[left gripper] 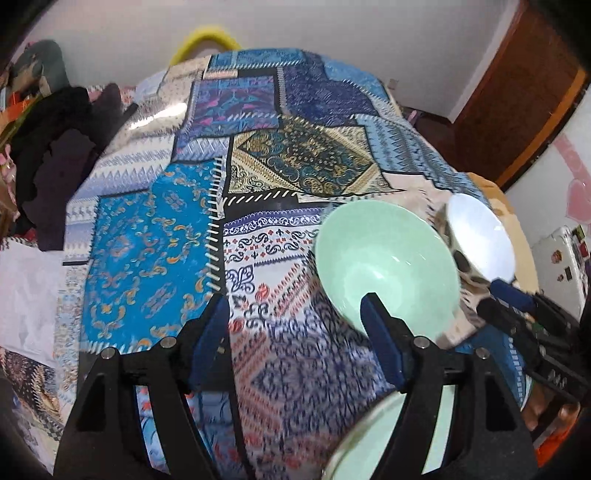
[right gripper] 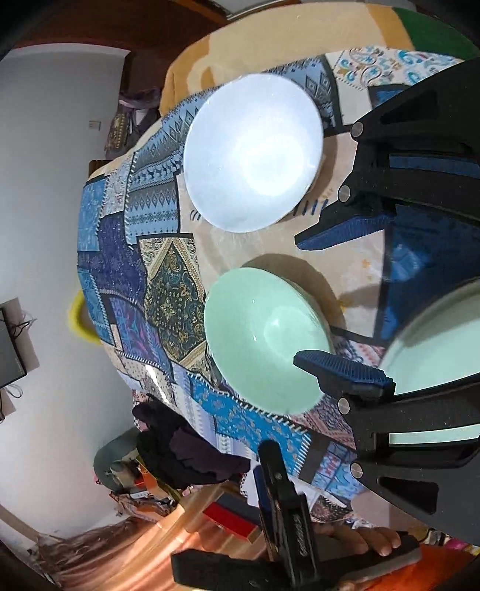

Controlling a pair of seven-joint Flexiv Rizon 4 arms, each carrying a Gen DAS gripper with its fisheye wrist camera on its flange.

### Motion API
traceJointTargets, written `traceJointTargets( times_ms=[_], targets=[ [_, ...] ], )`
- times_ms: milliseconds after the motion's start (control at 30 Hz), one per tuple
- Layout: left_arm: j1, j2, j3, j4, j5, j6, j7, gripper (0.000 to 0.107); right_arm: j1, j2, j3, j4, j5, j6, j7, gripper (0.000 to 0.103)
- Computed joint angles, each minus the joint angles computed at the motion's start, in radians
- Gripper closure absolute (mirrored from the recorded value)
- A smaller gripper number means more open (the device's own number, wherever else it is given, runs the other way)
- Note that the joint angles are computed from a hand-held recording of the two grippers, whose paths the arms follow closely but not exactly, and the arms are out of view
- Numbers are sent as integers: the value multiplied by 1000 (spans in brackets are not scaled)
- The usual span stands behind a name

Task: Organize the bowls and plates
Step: 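Grasp the mint green bowl rim with the left tool while the right tool grips it too, then lift and carry the mint green bowl toward the pink bowl with both tools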

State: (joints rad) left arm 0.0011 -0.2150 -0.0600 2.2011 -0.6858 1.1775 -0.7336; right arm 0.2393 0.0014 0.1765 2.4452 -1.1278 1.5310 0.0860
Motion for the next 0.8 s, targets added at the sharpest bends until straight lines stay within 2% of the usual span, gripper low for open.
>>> traceJointTargets(
  times_ms=[100, 233, 300, 367, 433, 500, 533, 600, 700, 767, 800],
  targets=[
    [4, -56, 0, -51, 26, -37, -37, 34, 1, -42, -19, -11, -10, 26, 6, 50],
    [12, -104, -22, -76, 42, -8, -20, 35, 9, -84, -57, -21, -38, 72, 34, 50],
    [17, -119, -34, -84, 46, 1, -6, 41, 21, -98, -75, -25, -42, 84, 37, 52],
    [23, -135, -41, -99, 59, -18, 1, 52, 31, -114, -65, -30, 32, 83, -28, 60],
    [24, -145, -43, -107, 71, -25, 2, 60, 45, -126, -62, -32, 97, 93, -80, 63],
    [22, -157, -47, -113, 83, -21, 4, 65, 57, -132, -57, -34, 156, 90, -131, 67],
    [24, -160, -52, -114, 83, -23, 7, 69, 71, -130, -77, -30, 149, 101, -123, 73],
    [28, -163, -58, -117, 83, -32, 15, 74, 99, -131, -113, -28, 144, 109, -114, 75],
    [27, -161, -69, -110, 83, -27, 42, 83, 109, -137, -98, -24, 232, 114, -184, 76],
    [26, -156, -75, -103, 79, -27, 60, 93, 127, -134, -102, -25, 265, 105, -210, 78],
    [24, -151, -76, -98, 79, -31, 67, 93, 141, -130, -112, -24, 270, 95, -215, 78]
  ],
)
